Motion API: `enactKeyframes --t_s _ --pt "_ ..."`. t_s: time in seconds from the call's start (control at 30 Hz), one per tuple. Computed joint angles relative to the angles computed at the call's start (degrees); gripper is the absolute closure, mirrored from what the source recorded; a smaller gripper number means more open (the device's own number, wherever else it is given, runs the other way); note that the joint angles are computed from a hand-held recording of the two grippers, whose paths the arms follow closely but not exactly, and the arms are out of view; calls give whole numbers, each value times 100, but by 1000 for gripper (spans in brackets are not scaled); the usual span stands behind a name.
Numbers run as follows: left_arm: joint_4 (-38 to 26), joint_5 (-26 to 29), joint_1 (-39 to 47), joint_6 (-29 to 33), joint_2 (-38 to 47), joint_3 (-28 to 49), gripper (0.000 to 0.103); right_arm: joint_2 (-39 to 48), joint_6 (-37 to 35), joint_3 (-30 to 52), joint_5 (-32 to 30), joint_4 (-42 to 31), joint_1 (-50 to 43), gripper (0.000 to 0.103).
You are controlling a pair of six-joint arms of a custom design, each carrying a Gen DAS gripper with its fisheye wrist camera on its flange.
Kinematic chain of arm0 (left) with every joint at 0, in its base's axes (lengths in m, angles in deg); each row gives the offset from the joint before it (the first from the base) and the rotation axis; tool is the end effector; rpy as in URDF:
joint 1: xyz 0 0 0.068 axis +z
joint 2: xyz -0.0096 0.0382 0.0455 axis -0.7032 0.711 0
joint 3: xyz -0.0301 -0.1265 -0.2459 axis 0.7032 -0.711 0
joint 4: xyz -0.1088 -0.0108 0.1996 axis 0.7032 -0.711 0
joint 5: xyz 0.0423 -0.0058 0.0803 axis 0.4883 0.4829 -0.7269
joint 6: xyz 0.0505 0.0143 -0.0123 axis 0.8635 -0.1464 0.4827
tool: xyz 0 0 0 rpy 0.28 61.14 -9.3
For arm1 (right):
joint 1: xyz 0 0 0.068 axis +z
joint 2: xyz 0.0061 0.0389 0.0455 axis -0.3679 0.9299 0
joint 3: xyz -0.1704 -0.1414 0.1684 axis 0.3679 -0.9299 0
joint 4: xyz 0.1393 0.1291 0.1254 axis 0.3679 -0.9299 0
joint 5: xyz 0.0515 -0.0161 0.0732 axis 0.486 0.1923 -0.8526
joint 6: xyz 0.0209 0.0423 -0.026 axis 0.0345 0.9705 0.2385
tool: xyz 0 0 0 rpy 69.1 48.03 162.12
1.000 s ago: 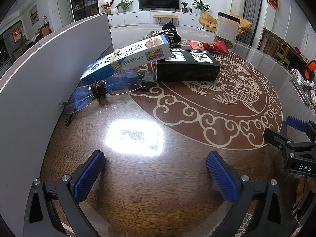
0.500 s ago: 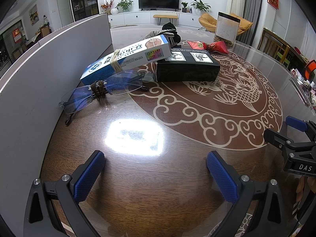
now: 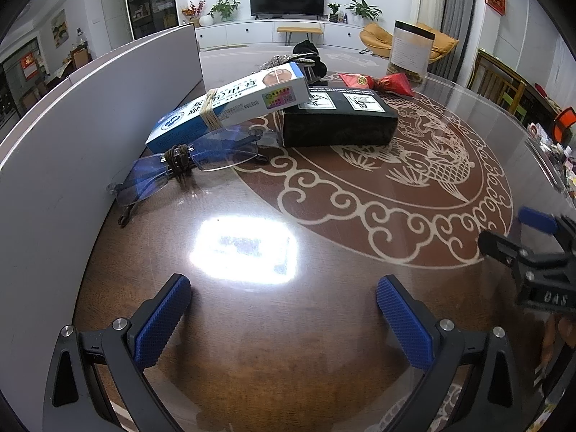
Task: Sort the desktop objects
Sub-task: 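Lower the right tool onto the black soap-bar box and close the right gripper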
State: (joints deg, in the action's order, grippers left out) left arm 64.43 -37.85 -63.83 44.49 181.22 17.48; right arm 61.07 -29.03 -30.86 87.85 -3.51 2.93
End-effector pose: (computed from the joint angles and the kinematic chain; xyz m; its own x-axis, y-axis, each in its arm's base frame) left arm 0.3143 -0.1140 0.0986 -0.6954 0.4371 -0.5703 0.5331 0.8460 -0.0016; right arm 0.2170 0.0824 0.1026 -0.7616 0.2879 -0.5806 0.3617 0.9322 -0.0122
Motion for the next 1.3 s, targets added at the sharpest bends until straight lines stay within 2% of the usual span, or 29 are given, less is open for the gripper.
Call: enactKeyframes --t_s 0.17,0.27,0.33,0.43,0.53,0.67,0.7,0.73,0.83,0.9,1.0,1.1,1.23,1.3 --pt "54 3 13 2 -28 -61 0 162 -1296 521 -964 71 -905 0" --pt "52 2 11 -1 -26 -56 0 256 -1910 1292 -1604 113 -1391 0" --pt "51 5 14 -1 -29 -57 0 619 -2178 2117 -1963 -210 -1503 0" --pt "51 5 14 -1 -29 -57 0 1431 -2332 3568 -2430 -770 -1494 0" --pt "51 5 14 -1 -29 -57 0 2054 -2206 4531 -2696 -1006 -1445 0" --pt "54 6 14 3 -25 -56 0 2848 -1948 5495 -3395 -1299 -1415 0" --pt "51 11 16 4 -22 -51 0 3029 -1967 5710 -3558 -1465 -1404 0" --pt "55 6 13 3 -23 -55 0 3038 -2057 5661 -3549 -1408 -1349 0" --pt "52 5 9 -5 -13 -40 0 2905 -2683 5361 -4135 -1524 -1221 0" --pt "50 0 5 -9 0 -23 0 2760 -3173 5133 -4062 -1760 -1105 0" --pt "41 -2 1 -15 15 0 0 2670 -3776 4899 -3315 -1939 -882 0" --pt "36 10 7 -8 19 5 0 2754 -4188 4944 -2948 -1938 -724 1" --pt "44 8 6 -9 18 0 0 2976 -4603 5302 -2762 -2142 -577 18" --pt "46 0 4 -12 23 5 0 2999 -4683 5322 -2756 -2156 -564 20"
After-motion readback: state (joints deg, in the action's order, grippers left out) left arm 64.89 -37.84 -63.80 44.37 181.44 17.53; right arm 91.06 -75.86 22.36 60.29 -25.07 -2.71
